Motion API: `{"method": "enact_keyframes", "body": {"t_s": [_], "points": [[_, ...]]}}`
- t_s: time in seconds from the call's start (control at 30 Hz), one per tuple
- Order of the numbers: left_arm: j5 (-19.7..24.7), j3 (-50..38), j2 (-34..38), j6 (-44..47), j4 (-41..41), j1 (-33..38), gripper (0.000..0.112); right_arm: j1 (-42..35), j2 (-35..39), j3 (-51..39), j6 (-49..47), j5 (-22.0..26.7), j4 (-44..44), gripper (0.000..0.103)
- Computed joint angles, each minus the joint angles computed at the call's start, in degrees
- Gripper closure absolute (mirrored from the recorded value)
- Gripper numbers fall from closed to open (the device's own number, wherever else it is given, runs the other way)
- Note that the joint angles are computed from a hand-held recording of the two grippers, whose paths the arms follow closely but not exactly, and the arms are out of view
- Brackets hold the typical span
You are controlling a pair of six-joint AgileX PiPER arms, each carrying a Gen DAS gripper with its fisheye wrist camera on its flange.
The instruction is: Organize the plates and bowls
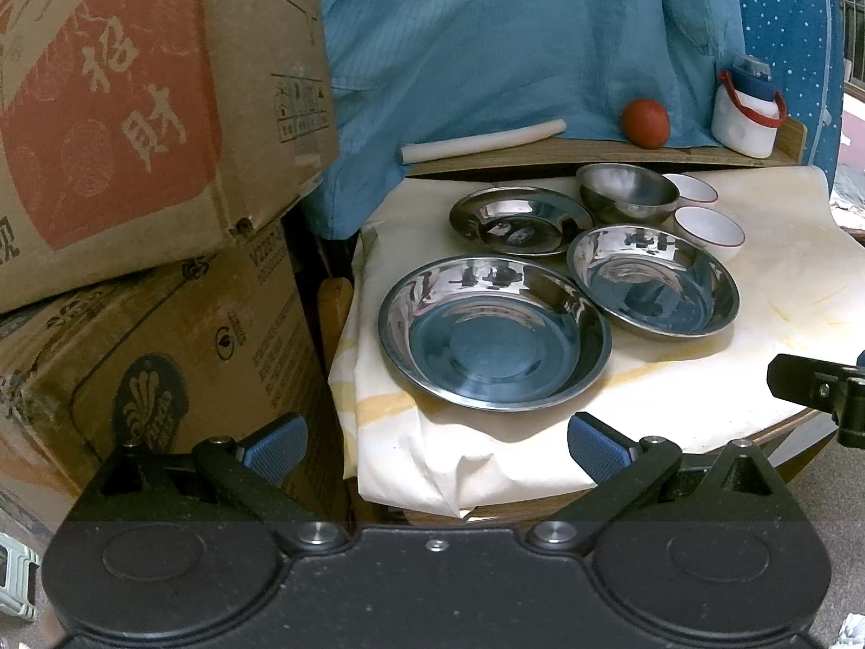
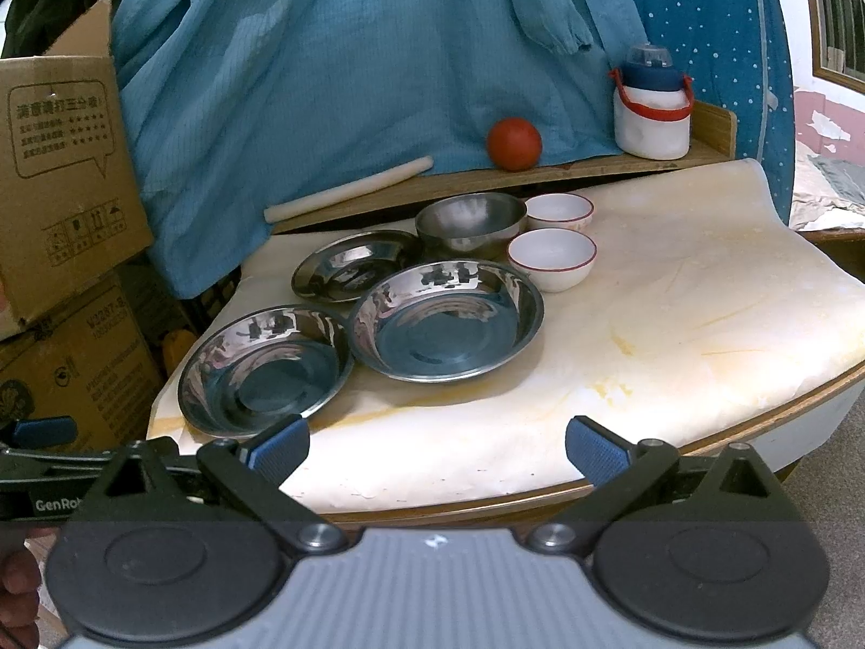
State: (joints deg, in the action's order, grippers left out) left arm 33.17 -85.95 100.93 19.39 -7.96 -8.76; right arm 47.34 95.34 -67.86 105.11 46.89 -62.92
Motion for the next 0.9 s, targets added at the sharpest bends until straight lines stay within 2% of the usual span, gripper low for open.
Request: {"method": "enact_keyframes", "body": {"t_s": [0.9], "points": [[1.1, -1.2, 0.0, -0.8, 1.0, -0.5, 0.01, 0.3, -0.4, 1.0, 1.1, -0.2, -0.8, 0.0]]}}
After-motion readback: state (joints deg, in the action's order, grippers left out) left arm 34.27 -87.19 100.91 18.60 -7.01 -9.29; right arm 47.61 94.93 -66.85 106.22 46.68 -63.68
